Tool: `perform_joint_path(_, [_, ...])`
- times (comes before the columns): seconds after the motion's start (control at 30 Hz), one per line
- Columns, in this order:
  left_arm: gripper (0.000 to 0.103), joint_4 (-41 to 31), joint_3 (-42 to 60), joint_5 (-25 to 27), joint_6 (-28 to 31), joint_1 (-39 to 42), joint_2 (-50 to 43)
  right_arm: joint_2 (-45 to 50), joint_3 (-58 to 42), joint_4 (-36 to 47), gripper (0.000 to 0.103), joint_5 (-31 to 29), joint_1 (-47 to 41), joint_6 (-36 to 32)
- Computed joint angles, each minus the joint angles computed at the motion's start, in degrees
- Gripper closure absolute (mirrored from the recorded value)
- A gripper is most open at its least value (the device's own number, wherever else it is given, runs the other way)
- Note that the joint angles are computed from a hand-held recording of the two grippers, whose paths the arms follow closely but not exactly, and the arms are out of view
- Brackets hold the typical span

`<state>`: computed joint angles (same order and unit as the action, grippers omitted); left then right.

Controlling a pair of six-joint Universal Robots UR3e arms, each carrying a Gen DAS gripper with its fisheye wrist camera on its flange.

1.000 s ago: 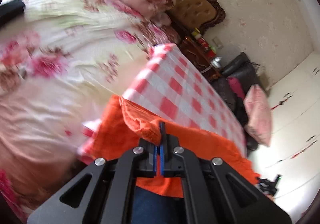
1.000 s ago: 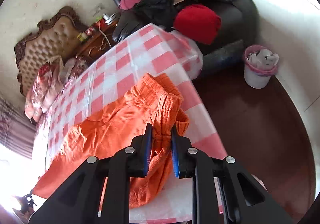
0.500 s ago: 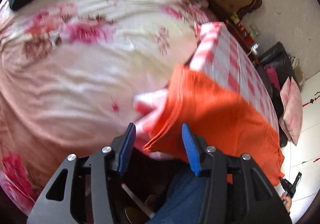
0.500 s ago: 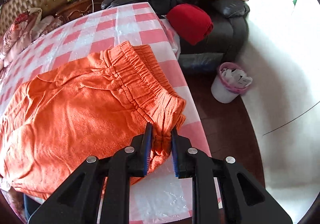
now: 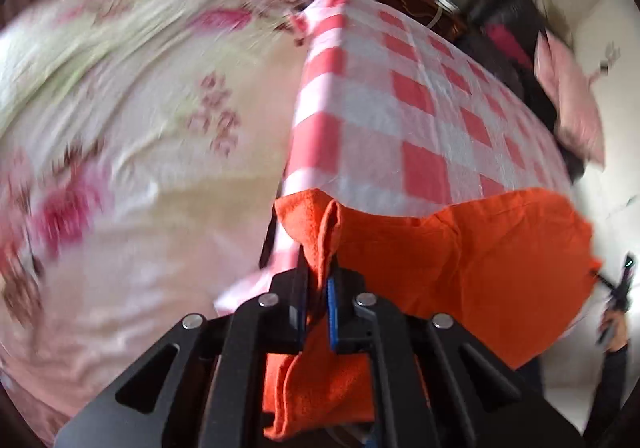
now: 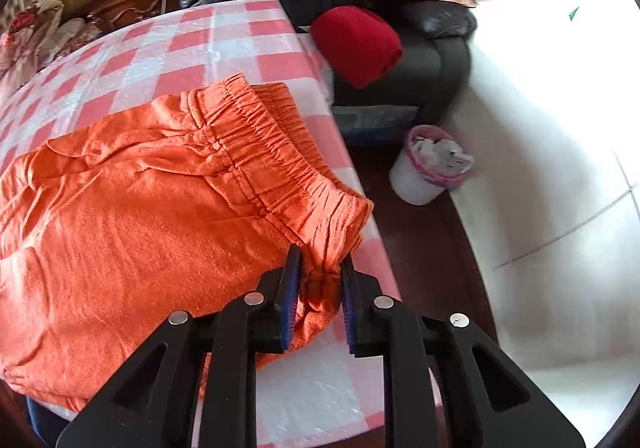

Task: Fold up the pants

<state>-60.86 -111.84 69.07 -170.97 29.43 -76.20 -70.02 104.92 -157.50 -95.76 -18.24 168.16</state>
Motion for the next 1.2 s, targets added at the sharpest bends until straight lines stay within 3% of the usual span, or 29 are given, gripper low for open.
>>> perform_joint_path(0.17, [0.095, 2.69, 17.86, 4.10, -6.60, -10.61, -19.30, -1.23, 3.81, -4.10, 0.086, -1.89, -4.27, 0.29])
perform_joint_path(0.3, [0.067, 5.25, 19.92, 5.68, -9.82, -10.30, -22.59, -1.83, 5.03, -5.21, 0.086, -3.15, -3.85, -1.19])
perform_joint_path(0.37, [0.067, 9.47, 13.97, 0.25, -10.84, -5.57, -18.07, -2.00, 5.65, -6.18, 0.085, -4.48, -2.82, -1.20])
perform_joint_path(0.5, [0.068, 9.29, 12.89, -0.39, -8.50, -3.58, -16.01, -2.67, 5.27, -5.26, 0.082, -4.80, -2.58, -0.39])
perform_joint_path(0.7, [0.069, 13.83, 13.52, 8.07, -2.16, -11.91, -18.97, -6.05, 6.96, -6.93, 0.070, -5.26, -2.06, 1.75])
perform_joint_path(0.8, [0.081, 16.29, 14.00, 15.10, -1.91, -16.42, -22.18, -6.62, 8.15, -9.10, 0.055, -6.65, -0.65, 0.44])
perform_joint_path(0.83, [0.081, 17.88, 13.04, 15.75, -1.82, -16.74, -22.12, -6.48, 8.34, -9.67, 0.050, -6.95, -0.17, -0.37])
perform_joint_path(0.97, [0.092, 18.64, 11.32, 14.57, -2.18, -15.81, -19.97, -4.97, 7.23, -8.69, 0.050, -8.07, 0.51, -0.13])
perform_joint_path(1.1, [0.093, 16.79, 13.99, 14.26, -4.61, -14.20, -15.66, -3.51, 5.32, -7.35, 0.050, -9.92, 1.85, 0.90])
perform_joint_path(1.2, [0.093, 14.05, 17.47, 17.01, -4.72, -14.37, -20.14, -0.89, 2.79, -5.46, 0.047, -11.92, 3.58, 0.92])
